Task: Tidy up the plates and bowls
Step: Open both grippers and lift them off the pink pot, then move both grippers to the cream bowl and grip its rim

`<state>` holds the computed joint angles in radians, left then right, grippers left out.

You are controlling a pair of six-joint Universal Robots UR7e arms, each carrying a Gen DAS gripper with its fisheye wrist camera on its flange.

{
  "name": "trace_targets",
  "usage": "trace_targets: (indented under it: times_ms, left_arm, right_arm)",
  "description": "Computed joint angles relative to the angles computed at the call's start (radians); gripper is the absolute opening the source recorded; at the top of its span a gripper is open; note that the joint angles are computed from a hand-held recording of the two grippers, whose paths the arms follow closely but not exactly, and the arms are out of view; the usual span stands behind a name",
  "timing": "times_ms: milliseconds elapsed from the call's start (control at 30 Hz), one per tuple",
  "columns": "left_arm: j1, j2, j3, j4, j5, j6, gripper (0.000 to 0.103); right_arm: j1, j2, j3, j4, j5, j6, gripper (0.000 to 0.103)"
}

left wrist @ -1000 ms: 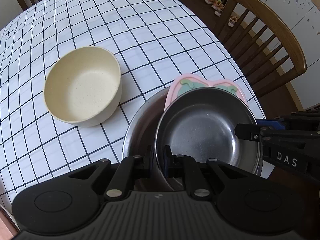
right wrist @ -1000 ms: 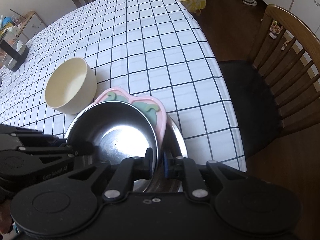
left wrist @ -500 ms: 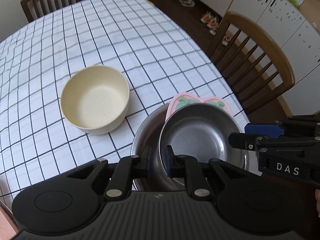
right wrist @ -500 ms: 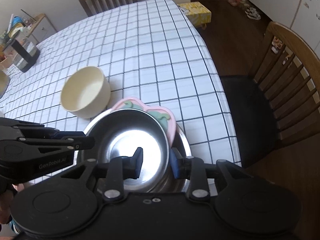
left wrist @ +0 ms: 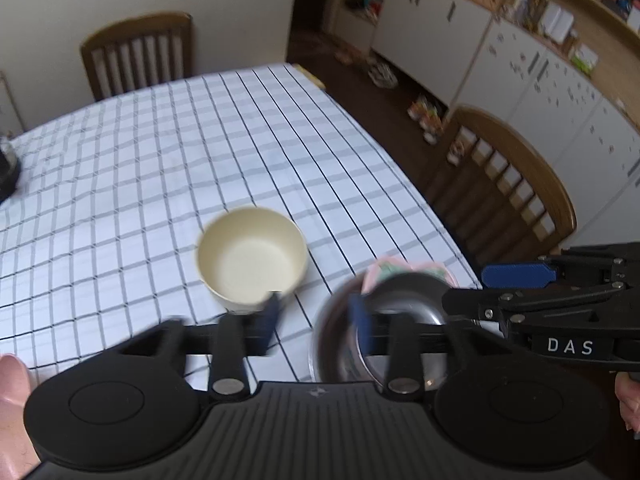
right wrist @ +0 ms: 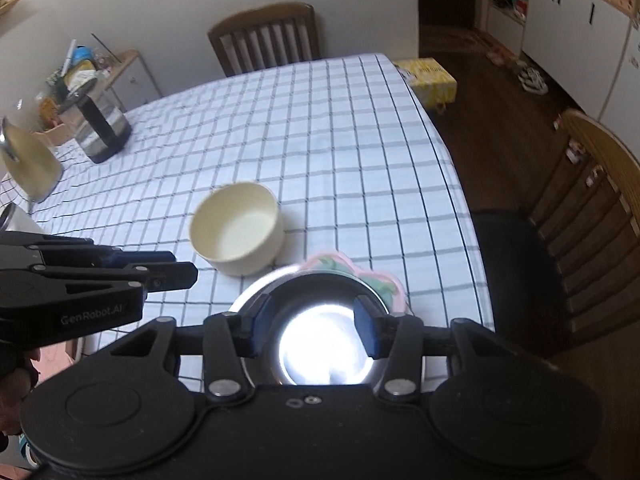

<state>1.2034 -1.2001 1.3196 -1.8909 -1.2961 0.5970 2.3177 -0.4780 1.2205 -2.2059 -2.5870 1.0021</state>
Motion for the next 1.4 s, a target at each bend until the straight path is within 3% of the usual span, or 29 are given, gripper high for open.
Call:
trace_targets:
  times_ms: [33, 67, 167, 433, 533, 633, 867, 1300, 1400]
  left_arm:
    - [0.003, -0.004, 0.002, -0.027, -0.006, 0.002, 0.074]
    - [0.006, -0.007, 0.003, -0.052, -0.011, 0.005, 0.075]
    - [0.014, 0.007, -0.032, -0.055, -0.014, 0.0, 0.075]
    - [0.035, 0.062, -0.094, -0.117, 0.02, -0.019, 0.078]
    - [0.045, 0.096, -0.123, -0.129, 0.038, -0.04, 0.078]
    - [0.052, 0.131, -0.138, -0.15, 0.072, -0.06, 0.078]
    - [0.067, 0.201, -0.146, -0.18, 0.143, -0.088, 0.078]
    - [0.078, 0.293, -0.168, -0.145, 0.238, -0.165, 0.077]
    - [0.079, 0.303, -0.177, -0.125, 0.237, -0.178, 0.066]
  right_arm:
    - [0.001, 0.006, -0.01, -0.012, -0.003, -0.019, 0.049]
    - [0.002, 0.013, -0.022, -0.019, -0.006, -0.037, 0.05]
    - [0.001, 0.032, -0.053, -0.046, -0.016, -0.093, 0.054]
    - [-0.017, 0.095, -0.149, -0.132, -0.038, -0.284, 0.09]
    - [-0.036, 0.114, -0.179, -0.164, -0.03, -0.35, 0.096]
    - [-0.065, 0.127, -0.204, -0.169, -0.012, -0.385, 0.096]
    - [-0.143, 0.143, -0.251, -0.118, 0.071, -0.373, 0.094]
    - [-0.227, 0.205, -0.36, -0.001, 0.164, -0.391, 0.076]
    - [-0.236, 0.208, -0.367, 0.01, 0.18, -0.393, 0.07]
